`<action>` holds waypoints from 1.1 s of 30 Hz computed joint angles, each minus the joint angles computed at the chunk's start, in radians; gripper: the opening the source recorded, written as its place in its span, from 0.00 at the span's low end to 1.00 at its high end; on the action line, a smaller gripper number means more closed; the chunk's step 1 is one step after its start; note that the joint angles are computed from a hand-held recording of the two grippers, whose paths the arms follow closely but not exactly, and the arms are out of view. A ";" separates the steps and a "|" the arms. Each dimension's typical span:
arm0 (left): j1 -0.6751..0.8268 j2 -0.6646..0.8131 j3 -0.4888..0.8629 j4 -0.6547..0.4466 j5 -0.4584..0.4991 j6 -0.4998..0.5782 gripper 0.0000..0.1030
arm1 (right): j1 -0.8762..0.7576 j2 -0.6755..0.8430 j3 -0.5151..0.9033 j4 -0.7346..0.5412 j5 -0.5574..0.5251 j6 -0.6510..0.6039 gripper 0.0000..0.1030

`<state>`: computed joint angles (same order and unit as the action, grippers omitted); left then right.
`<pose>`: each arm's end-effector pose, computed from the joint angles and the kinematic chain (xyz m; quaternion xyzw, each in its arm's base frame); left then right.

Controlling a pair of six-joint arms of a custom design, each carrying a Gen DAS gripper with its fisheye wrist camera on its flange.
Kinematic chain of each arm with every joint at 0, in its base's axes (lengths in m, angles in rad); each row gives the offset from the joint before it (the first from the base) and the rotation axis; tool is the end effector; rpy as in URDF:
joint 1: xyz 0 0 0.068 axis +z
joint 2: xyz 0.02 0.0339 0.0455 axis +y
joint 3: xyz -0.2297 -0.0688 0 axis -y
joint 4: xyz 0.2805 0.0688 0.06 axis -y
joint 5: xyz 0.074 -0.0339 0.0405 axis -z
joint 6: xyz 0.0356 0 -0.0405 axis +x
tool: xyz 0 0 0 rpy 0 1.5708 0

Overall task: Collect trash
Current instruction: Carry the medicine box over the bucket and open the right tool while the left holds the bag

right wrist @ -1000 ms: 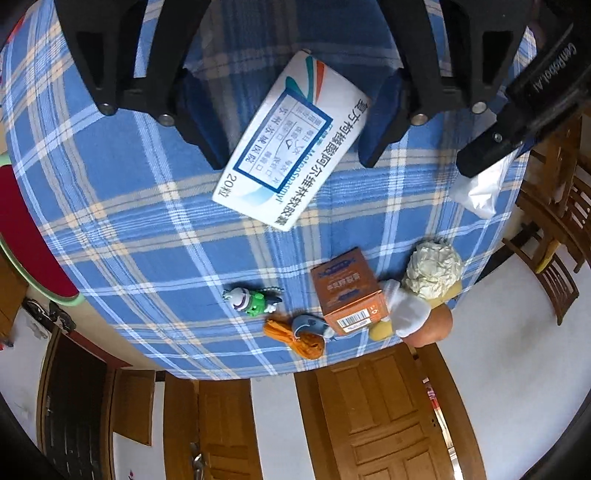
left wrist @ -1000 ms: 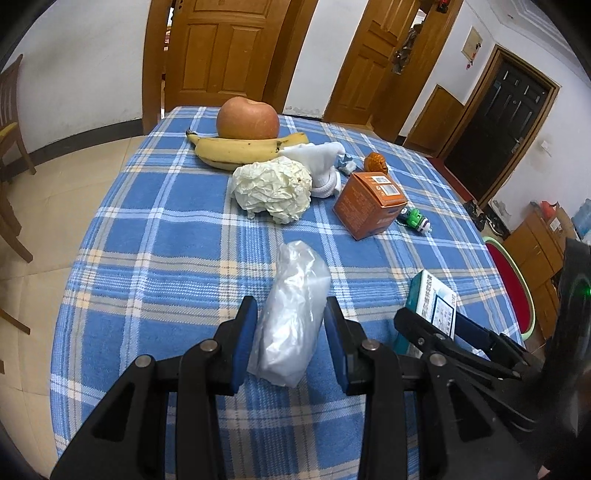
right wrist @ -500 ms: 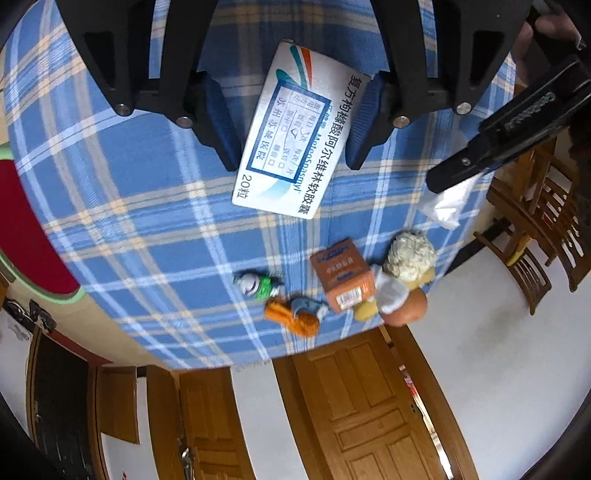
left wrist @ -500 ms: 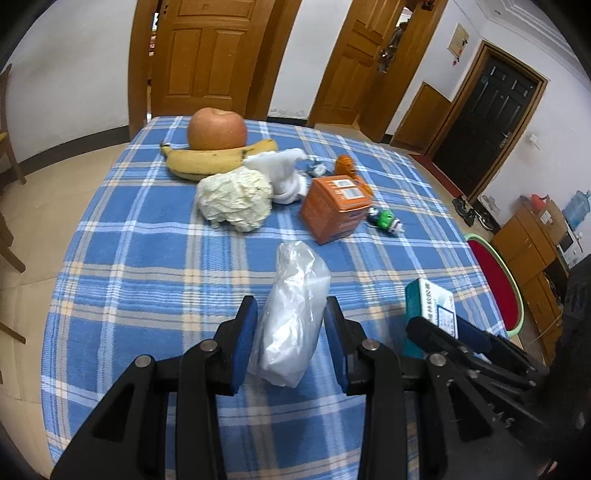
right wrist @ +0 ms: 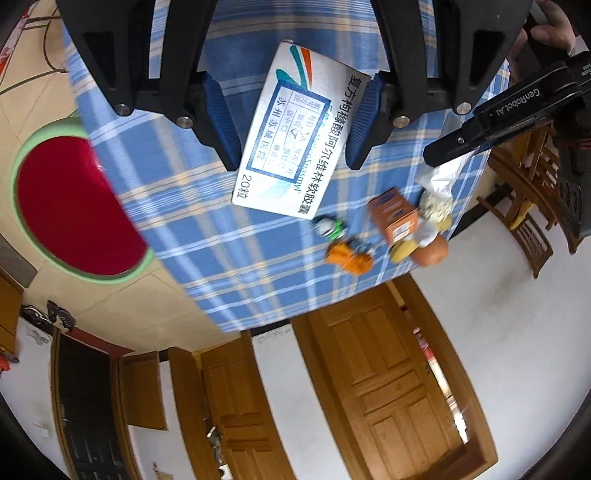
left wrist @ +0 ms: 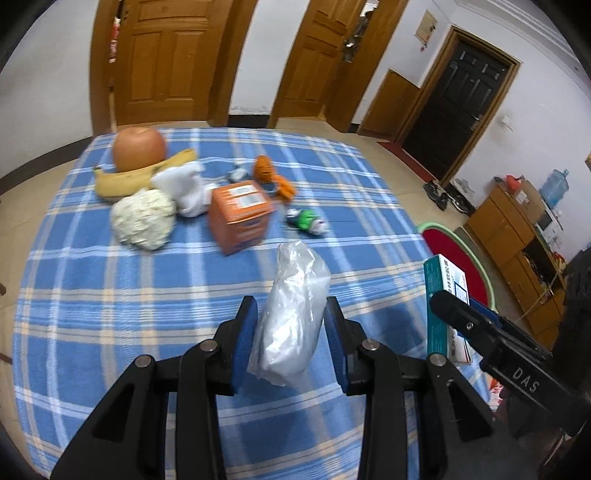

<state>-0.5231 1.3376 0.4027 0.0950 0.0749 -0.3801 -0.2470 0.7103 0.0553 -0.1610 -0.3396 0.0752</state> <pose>0.2195 -0.1296 0.0654 0.0800 0.9300 -0.1873 0.3061 0.1760 -0.0322 0.0616 0.0855 0.9144 0.1254 0.3753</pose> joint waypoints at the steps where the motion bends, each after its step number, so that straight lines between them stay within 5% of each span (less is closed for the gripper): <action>1: -0.022 0.017 0.021 -0.002 -0.003 -0.009 0.36 | -0.046 0.001 0.005 -0.012 -0.027 -0.027 0.60; 8: -0.135 0.134 0.151 -0.007 -0.022 -0.040 0.36 | -0.327 0.112 0.079 -0.011 -0.164 -0.174 0.60; 16: -0.238 0.298 0.320 -0.024 -0.038 -0.047 0.36 | -0.581 0.409 0.218 0.088 -0.263 -0.279 0.60; 26: -0.316 0.482 0.510 -0.057 -0.041 -0.044 0.36 | -0.713 0.828 0.420 0.222 -0.274 -0.290 0.60; 33: -0.361 0.601 0.646 -0.093 -0.035 -0.037 0.36 | -0.763 0.975 0.515 0.231 -0.268 -0.305 0.62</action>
<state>-0.8841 1.9386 1.0487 0.0024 0.0395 -0.4168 -1.0097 1.6855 0.5698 0.0702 -0.6080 -0.2301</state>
